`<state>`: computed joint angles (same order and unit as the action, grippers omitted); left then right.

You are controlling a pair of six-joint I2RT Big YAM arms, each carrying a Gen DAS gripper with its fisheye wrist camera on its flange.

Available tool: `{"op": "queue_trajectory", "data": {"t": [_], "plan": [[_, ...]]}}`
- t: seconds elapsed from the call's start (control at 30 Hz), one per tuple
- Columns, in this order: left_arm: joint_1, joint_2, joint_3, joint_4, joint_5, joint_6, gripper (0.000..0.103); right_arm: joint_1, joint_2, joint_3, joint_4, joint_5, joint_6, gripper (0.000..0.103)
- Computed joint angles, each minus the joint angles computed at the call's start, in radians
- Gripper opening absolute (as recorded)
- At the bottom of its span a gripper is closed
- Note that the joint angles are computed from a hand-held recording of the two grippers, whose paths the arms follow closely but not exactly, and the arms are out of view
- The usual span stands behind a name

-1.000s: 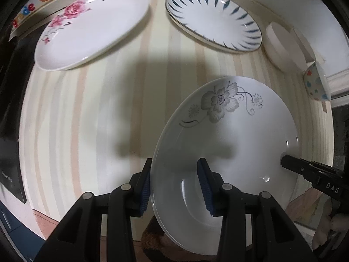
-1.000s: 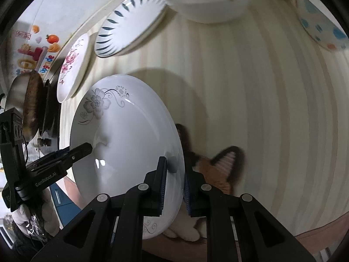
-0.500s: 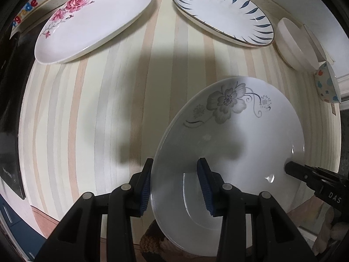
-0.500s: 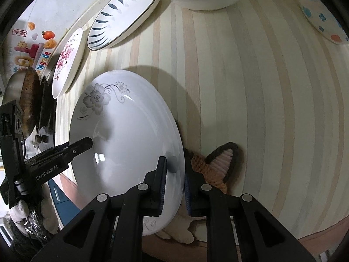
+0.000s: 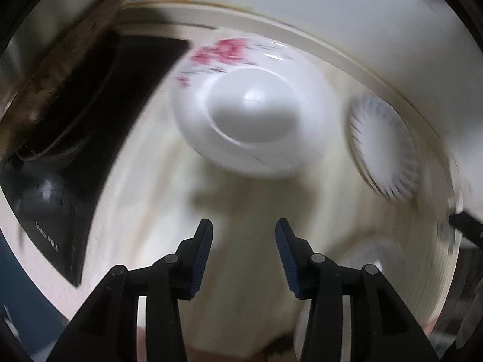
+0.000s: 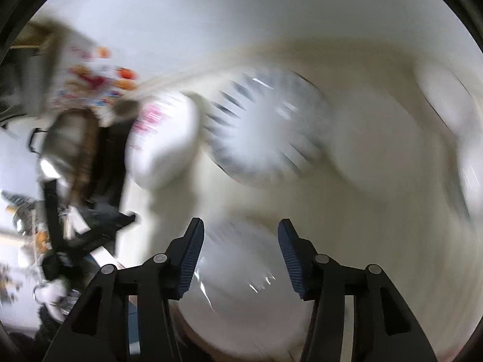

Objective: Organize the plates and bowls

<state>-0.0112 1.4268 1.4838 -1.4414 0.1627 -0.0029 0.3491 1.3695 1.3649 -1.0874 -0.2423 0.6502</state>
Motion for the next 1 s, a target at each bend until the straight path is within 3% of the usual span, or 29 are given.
{"op": "queue_trajectory", "data": {"t": [0.1,0.2,0.27,0.37,0.47,0.53,0.57,0.6,0.83,1.0], "plan": [[0.046,0.077,0.039,0.015,0.029,-0.041,0.041,0.009,0.225,0.214,0.021,-0.008,-0.102,0.054],[0.063,0.132,0.08,0.024,0.041,-0.067,0.041,0.014,0.468,0.479,-0.049,-0.007,-0.181,0.054],[0.071,0.161,0.104,0.026,0.051,-0.081,0.041,0.018,0.574,0.601,-0.082,-0.013,-0.216,0.053],[0.08,0.198,0.126,0.025,0.068,-0.098,0.041,0.026,0.743,0.826,-0.194,0.008,-0.276,0.052],[0.085,0.232,0.147,0.023,0.064,-0.105,0.041,0.024,0.871,1.003,-0.297,0.035,-0.309,0.046],[0.086,0.254,0.161,0.019,0.071,-0.099,0.041,0.021,0.932,1.086,-0.346,0.032,-0.316,0.035],[0.085,0.257,0.162,0.025,0.07,-0.098,0.035,0.019,0.957,1.12,-0.369,0.033,-0.319,0.029],[0.084,0.259,0.161,0.037,0.076,-0.095,0.027,0.015,0.957,1.111,-0.358,0.005,-0.32,0.026],[0.077,0.234,0.144,0.058,0.037,-0.073,0.027,0.008,0.873,0.956,-0.244,-0.029,-0.3,0.021],[0.064,0.189,0.142,0.052,0.031,-0.043,0.027,0.008,0.75,0.783,-0.161,-0.028,-0.282,0.018]]}}
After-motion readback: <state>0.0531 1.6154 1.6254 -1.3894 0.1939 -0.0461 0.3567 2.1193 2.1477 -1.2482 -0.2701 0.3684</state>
